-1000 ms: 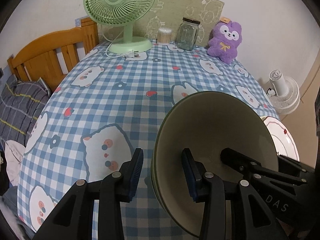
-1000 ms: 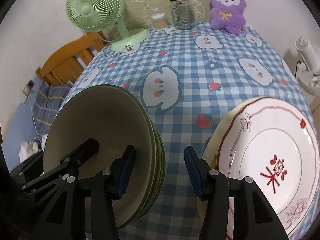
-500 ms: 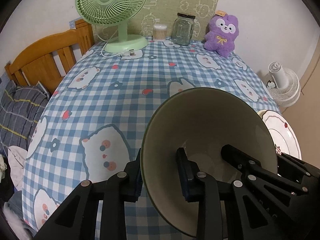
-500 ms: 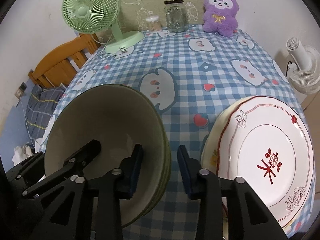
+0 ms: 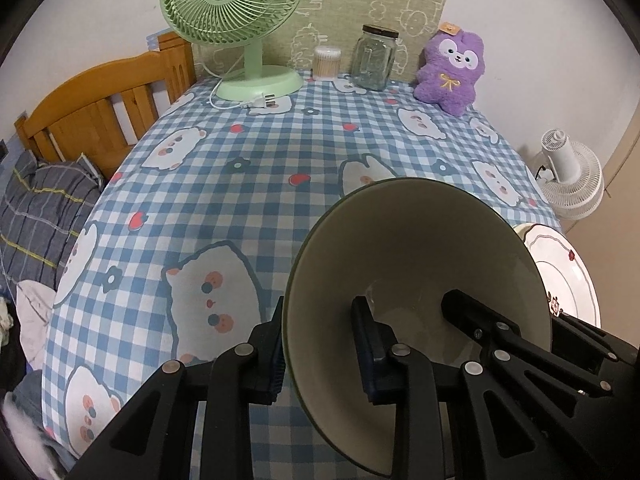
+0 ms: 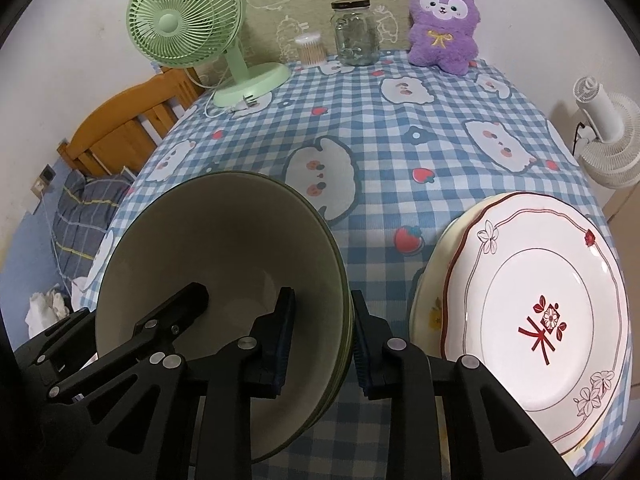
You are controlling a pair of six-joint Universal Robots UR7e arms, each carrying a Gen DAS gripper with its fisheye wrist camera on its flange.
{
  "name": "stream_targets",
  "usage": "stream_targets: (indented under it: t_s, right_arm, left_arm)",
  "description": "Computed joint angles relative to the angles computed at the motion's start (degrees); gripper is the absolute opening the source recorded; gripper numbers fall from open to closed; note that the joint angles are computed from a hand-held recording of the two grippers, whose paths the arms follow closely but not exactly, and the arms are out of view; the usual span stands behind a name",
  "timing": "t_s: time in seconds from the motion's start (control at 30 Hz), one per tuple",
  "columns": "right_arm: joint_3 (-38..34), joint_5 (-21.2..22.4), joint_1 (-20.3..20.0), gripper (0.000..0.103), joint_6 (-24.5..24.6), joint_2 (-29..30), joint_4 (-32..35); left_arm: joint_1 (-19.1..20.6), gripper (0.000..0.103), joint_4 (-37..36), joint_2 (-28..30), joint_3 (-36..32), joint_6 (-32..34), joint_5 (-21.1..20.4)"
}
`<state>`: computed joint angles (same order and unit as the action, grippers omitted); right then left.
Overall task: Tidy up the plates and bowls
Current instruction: 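Tilt the held bowl and lower it over the nested bowls on the plates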
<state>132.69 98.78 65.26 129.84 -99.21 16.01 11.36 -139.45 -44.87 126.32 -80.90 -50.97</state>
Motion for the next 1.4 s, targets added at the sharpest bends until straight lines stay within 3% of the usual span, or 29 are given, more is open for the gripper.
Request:
stream_targets:
  t_s: [0.73, 1.4]
  right_arm:
    - [0.8, 0.4, -0.2, 0.031, -0.1, -3.7, 1.8]
    - [-1.6, -4.0, -2.6, 0.031, -1.2, -9.4, 7.8]
  left_arm:
    - [-1.5, 0.026, -0.6, -0.5, -0.1, -2.2, -1.7]
    - [-2.2, 0.026, 3.3, 0.8, -5.5, -1.1, 0.1]
